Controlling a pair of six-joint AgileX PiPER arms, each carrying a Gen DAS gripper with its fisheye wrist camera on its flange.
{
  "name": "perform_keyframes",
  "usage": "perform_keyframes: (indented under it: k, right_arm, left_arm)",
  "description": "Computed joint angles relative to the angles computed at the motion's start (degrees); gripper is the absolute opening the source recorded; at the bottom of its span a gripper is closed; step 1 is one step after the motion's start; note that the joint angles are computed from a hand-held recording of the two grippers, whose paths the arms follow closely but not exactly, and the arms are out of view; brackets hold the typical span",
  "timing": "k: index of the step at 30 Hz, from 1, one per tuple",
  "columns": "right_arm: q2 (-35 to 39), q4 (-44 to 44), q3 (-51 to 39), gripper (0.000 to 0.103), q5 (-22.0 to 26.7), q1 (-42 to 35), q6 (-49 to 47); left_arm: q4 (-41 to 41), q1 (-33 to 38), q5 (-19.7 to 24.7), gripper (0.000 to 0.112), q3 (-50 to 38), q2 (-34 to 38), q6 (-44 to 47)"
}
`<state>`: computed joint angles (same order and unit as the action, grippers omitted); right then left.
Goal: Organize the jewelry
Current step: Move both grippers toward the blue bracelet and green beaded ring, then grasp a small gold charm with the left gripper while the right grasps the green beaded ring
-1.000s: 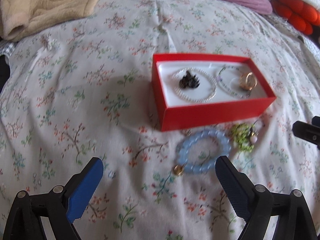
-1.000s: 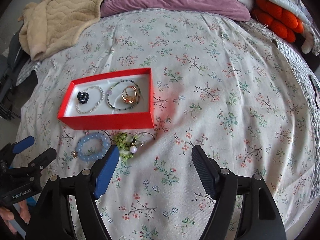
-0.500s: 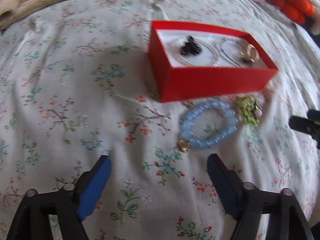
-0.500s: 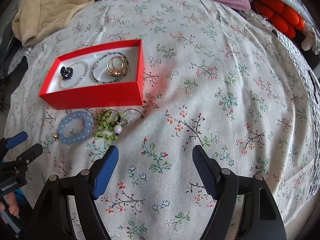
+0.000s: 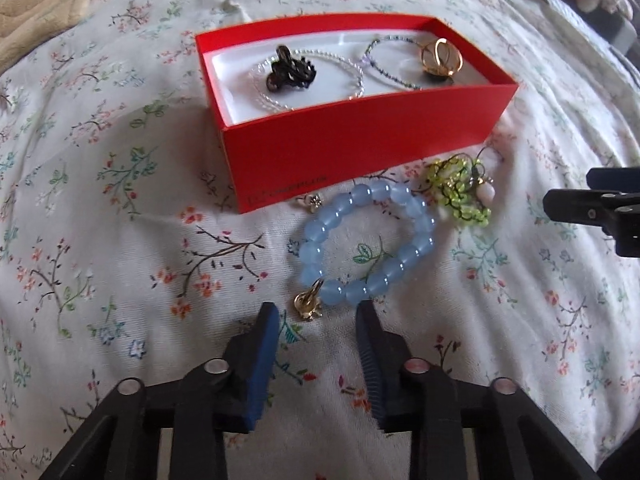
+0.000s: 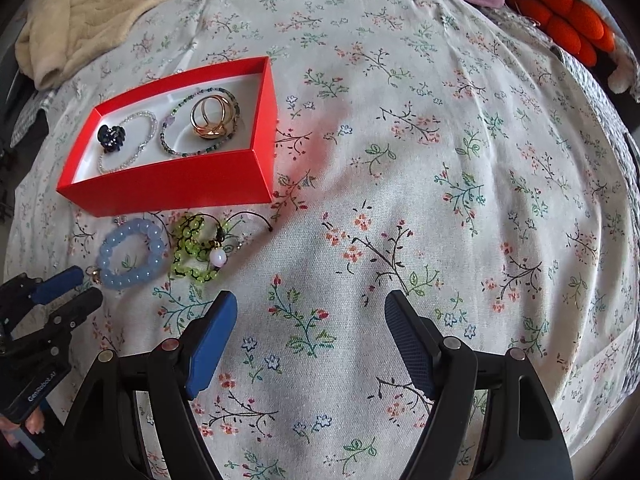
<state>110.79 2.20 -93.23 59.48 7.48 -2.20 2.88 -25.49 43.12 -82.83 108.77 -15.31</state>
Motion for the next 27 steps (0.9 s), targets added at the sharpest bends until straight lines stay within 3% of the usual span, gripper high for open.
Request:
perform_keyframes:
  k: [6,21,22,27]
  right_arm:
    - [1.1,0.4,-1.4,0.079,0.9,0.2,-0.4]
    - [5.3,7.6,-8.4,0.078,3.5,-1.9,0.3]
    - [5.6,8.9,-8.6,0.076,3.6,-2.0,-0.3]
    - [8.4,12.7,-11.5,0.044,6.2,-0.4,-1.8]
  left_arm:
    - [1.0,0.1,0.1,0.0,-1.0,0.8,-0.4]
    - [2.0,2.7,-0.8,0.0,3.7,-3.7,-2.1]
    - [2.0,2.9,-0.8,0.0,3.8,-3.7,-2.1]
    - [1.3,3.7,-1.0,0.0,4.5,-4.3,-1.3]
